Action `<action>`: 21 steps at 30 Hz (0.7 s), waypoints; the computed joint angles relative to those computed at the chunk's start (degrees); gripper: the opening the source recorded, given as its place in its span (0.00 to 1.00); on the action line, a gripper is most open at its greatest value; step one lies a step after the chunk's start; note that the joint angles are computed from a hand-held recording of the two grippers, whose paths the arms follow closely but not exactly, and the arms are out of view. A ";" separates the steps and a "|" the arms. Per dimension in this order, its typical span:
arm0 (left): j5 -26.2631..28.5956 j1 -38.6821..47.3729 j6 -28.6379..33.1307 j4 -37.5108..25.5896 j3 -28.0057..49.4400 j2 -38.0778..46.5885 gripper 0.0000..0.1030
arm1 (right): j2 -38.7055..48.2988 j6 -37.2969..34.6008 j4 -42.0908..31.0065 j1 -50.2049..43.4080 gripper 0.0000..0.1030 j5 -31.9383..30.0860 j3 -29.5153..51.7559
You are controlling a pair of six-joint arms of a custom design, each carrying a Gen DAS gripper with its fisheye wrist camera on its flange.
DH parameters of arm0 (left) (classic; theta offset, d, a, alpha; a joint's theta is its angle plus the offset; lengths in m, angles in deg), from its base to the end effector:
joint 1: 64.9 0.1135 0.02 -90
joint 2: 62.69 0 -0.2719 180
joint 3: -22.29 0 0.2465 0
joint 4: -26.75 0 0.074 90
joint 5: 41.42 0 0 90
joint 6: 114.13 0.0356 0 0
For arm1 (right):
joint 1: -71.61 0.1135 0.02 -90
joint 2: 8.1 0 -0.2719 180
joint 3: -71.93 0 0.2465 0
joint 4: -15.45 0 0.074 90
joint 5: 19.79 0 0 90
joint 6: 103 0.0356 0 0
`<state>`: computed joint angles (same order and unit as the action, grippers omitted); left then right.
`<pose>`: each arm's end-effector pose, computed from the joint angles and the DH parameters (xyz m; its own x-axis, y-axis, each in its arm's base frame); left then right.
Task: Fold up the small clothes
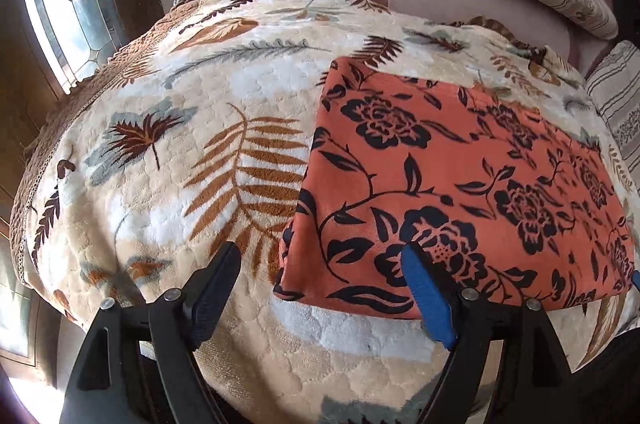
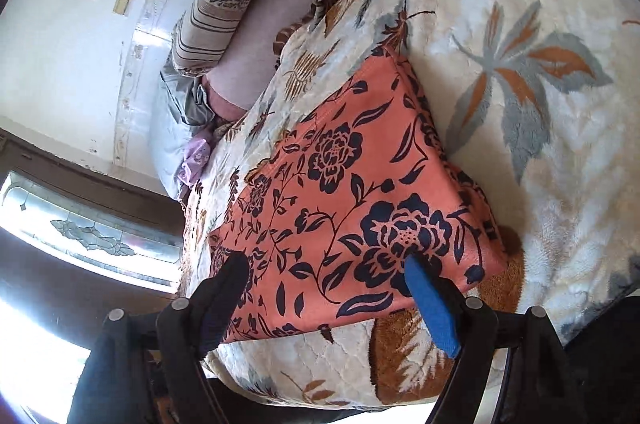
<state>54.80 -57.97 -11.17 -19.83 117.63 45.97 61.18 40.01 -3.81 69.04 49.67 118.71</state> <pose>0.3993 0.0446 0.2197 -0.8518 0.1211 -0.5098 0.1283 0.9915 0.0211 0.2319 0.0021 0.2020 -0.5756 0.7746 -0.2622 0.3994 0.5461 0.7364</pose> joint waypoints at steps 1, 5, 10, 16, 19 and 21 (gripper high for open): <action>-2.93 -0.70 0.20 -2.37 2.07 2.54 0.80 | 1.86 -0.13 -1.05 -0.72 0.83 0.66 -0.40; -2.51 0.64 0.44 -1.63 -0.52 0.03 0.80 | -1.32 2.90 -0.54 -1.12 0.83 0.00 -1.84; -0.08 1.44 0.86 3.13 -4.91 -4.69 0.80 | -1.07 -0.36 -1.64 1.72 0.83 2.40 1.61; 0.93 1.88 1.07 1.37 -5.78 -5.58 0.80 | 2.23 2.71 -2.02 1.36 0.83 2.11 1.09; 2.15 2.32 -0.02 1.16 -4.91 -6.49 0.80 | 0.17 1.18 -3.09 2.95 0.83 3.69 3.49; 3.67 2.57 -0.99 0.42 -3.77 -6.80 0.80 | 1.41 -0.24 -2.14 3.07 0.83 3.71 4.61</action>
<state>58.46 -55.40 -12.15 -19.40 113.86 39.18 62.59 39.77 -5.95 72.11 53.38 123.31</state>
